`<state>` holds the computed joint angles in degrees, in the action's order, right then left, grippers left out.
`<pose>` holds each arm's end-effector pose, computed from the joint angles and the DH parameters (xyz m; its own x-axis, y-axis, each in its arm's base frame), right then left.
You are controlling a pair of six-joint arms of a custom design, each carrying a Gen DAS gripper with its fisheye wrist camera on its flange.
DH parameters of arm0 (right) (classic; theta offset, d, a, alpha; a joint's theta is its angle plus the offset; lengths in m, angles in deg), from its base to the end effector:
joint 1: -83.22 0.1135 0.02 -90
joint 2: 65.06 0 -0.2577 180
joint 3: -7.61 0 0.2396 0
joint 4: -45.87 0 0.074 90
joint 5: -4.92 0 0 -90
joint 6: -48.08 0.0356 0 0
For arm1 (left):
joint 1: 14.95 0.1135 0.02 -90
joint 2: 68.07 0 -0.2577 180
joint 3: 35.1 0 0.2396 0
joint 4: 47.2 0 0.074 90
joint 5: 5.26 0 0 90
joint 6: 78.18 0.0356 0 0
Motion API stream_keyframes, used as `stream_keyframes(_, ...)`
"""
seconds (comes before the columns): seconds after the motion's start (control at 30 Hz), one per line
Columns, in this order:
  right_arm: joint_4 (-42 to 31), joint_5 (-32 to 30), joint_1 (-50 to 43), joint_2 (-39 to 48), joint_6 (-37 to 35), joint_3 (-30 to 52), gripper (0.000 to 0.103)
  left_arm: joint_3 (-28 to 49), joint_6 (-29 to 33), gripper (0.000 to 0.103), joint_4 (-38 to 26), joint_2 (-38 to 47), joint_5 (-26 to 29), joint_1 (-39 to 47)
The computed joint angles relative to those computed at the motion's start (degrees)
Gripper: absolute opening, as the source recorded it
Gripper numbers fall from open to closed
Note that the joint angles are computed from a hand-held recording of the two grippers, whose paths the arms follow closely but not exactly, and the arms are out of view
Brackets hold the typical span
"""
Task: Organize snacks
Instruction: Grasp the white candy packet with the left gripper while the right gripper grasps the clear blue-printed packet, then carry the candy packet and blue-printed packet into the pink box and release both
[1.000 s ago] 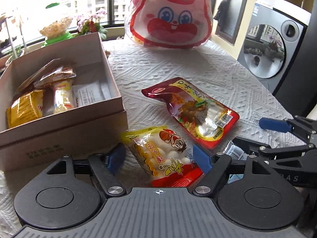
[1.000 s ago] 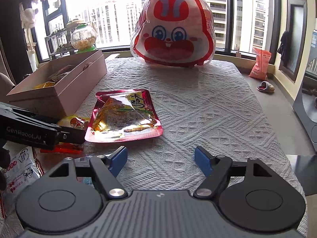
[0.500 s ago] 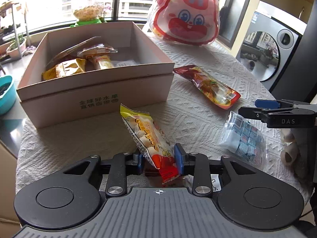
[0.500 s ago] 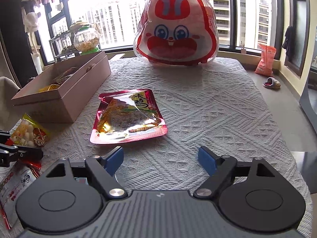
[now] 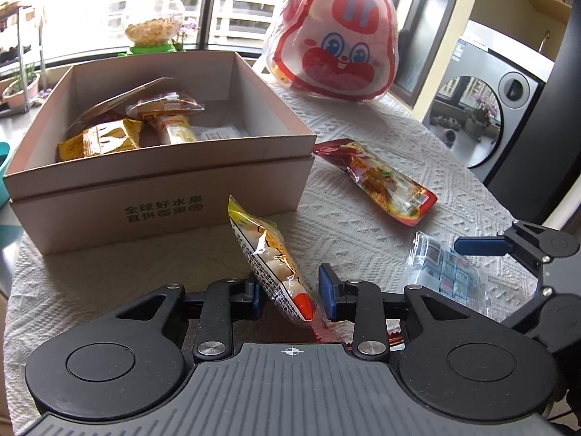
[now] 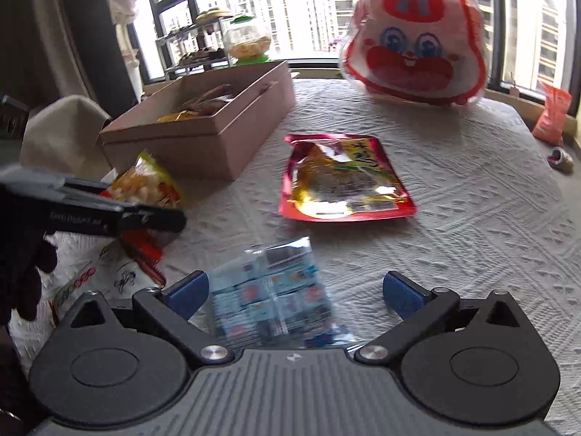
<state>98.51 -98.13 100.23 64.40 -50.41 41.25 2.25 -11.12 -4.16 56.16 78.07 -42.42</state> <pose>0.2259 0.0775 -0.0003 -0.5819 -0.3284 -0.7440 -0.5342 0.8442 0.0452 0.2298 -0.1148 0.0116 -0.7156 -0.0643 -0.6956 0.1139 0.9717 -0.2070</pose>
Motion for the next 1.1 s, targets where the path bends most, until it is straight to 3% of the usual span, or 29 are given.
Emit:
stream_keyframes(0.07, 4.3, 6.2, 5.2, 0.9, -1.3, -1.4, 0.100, -0.5, 0.6, 0.035, 1.4, 0.5, 1.3, 0.8)
stream_keyframes(0.23, -0.3, 4.7, 6.7, -0.9, 0.0, 0.1, 0.099, -1.3, 0.4, 0.035, 3.8, 1.3, 3.3, 2.0)
stream_keyframes(0.37, -2.1, 4.6, 5.0, -1.8, 2.9, 1.1, 0.096, -1.3, 0.8, 0.035, 2.0, 0.4, 1.6, 0.6)
stream_keyframes(0.43, -0.8, 5.7, 5.9, -1.6, 2.3, 0.3, 0.091, -1.1, 1.1, 0.035, 0.8, -0.1, -0.1, -0.5)
stream_keyframes(0.57, -1.0, 4.6, 6.4, -2.7, 1.2, -0.9, 0.072, -1.4, -0.1, 0.035, 2.1, 0.6, -1.1, -1.1)
stream_keyframes(0.8, -0.5, 5.6, 6.7, -4.4, 1.6, -3.0, 0.061, -2.3, -4.3, 0.026, 4.3, 1.1, 1.5, 1.4)
stream_keyframes(1.1, 4.0, 8.8, 7.9, -3.6, 0.3, -6.5, 0.060, -3.0, -5.4, 0.023, 2.3, -0.9, -1.9, -0.5)
